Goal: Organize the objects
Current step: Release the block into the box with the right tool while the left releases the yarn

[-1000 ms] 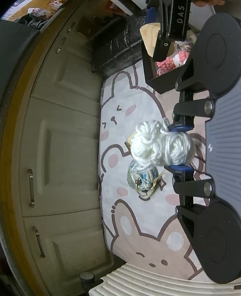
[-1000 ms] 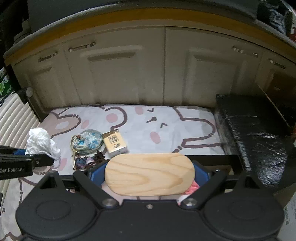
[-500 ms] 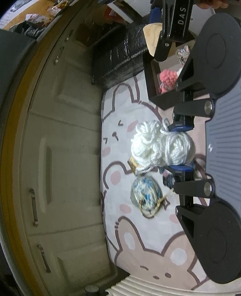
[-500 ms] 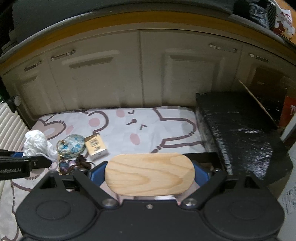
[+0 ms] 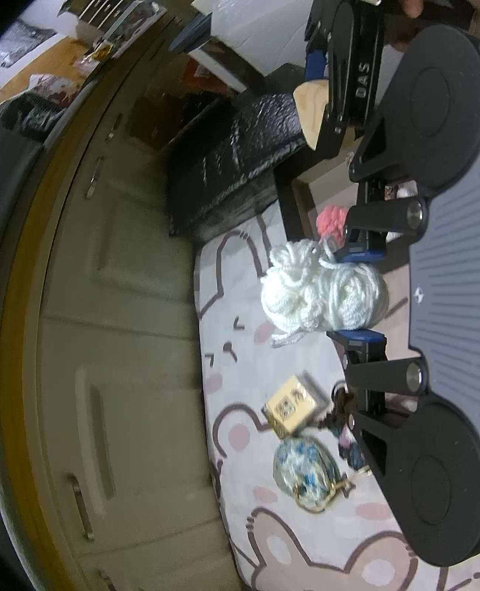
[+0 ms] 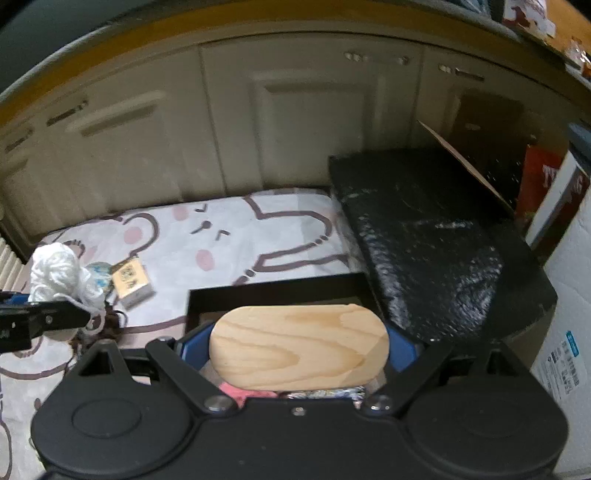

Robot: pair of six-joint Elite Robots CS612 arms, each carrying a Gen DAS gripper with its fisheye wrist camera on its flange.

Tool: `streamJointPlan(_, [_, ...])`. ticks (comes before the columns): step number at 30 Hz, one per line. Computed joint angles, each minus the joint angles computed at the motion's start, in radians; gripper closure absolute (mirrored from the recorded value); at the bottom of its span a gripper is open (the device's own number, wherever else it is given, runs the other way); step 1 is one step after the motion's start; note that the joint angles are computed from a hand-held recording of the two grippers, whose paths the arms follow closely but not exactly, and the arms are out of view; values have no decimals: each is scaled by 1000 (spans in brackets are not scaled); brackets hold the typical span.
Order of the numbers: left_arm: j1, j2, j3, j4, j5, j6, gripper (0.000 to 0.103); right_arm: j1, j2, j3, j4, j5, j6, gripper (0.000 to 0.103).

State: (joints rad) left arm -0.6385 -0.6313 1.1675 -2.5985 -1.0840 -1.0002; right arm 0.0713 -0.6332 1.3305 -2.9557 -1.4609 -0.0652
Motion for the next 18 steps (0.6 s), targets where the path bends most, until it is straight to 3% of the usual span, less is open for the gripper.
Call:
streamJointPlan(11, [10,62,-86,-41,-132,47,68,-6,57,-69,48,-14,-32,9])
streamJointPlan(18, [16,84,-122,3,-182,47,68,-4,92,-111,69,0,-29,8])
